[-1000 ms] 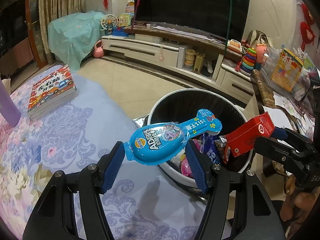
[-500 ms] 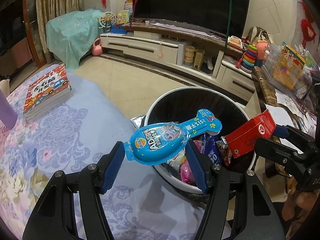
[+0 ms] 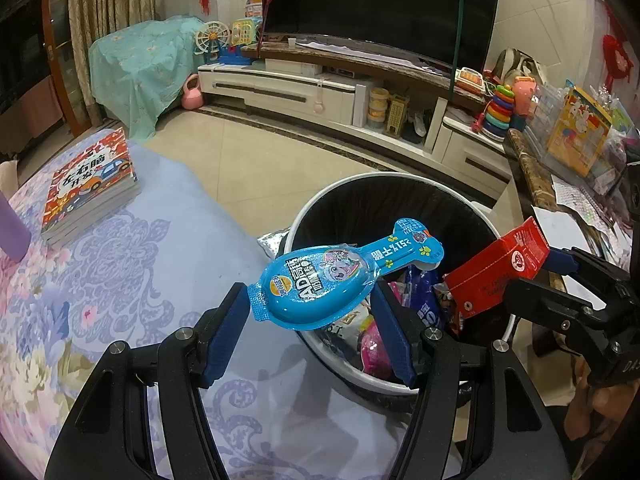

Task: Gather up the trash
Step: 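Open both tools to drop the blue pack and red box into the bin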

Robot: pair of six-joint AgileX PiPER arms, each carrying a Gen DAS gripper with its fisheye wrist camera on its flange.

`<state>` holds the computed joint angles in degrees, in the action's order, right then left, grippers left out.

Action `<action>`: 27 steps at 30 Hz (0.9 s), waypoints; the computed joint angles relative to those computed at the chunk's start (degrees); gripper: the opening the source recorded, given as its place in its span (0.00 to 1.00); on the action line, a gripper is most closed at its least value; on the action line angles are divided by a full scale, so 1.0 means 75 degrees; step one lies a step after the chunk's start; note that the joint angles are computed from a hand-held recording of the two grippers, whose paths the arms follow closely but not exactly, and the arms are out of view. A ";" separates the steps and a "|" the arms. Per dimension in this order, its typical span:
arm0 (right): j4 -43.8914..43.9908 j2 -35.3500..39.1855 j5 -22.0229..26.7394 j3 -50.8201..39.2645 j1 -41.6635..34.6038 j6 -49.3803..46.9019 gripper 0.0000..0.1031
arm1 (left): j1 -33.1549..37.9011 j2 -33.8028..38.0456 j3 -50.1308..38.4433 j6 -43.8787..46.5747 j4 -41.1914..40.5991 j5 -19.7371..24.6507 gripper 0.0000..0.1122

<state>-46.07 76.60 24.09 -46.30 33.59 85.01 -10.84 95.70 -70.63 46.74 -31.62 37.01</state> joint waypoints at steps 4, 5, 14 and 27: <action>0.0174 -0.0023 -0.0092 0.0012 -0.0072 -0.0215 0.87 | -0.0051 0.0050 -0.0047 -0.0080 0.0071 0.0022 0.56; 0.0226 -0.0040 -0.0151 0.0033 -0.0110 -0.0275 0.87 | -0.0059 0.0053 -0.0055 -0.0081 0.0070 0.0035 0.56; 0.0489 -0.0067 -0.0297 0.0077 -0.0231 -0.0583 0.87 | -0.0139 0.0125 -0.0144 -0.0162 0.0171 0.0063 0.56; 0.0614 -0.0062 -0.0370 0.0114 -0.0308 -0.0731 0.88 | -0.0241 0.0214 -0.0265 -0.0290 0.0323 0.0126 0.57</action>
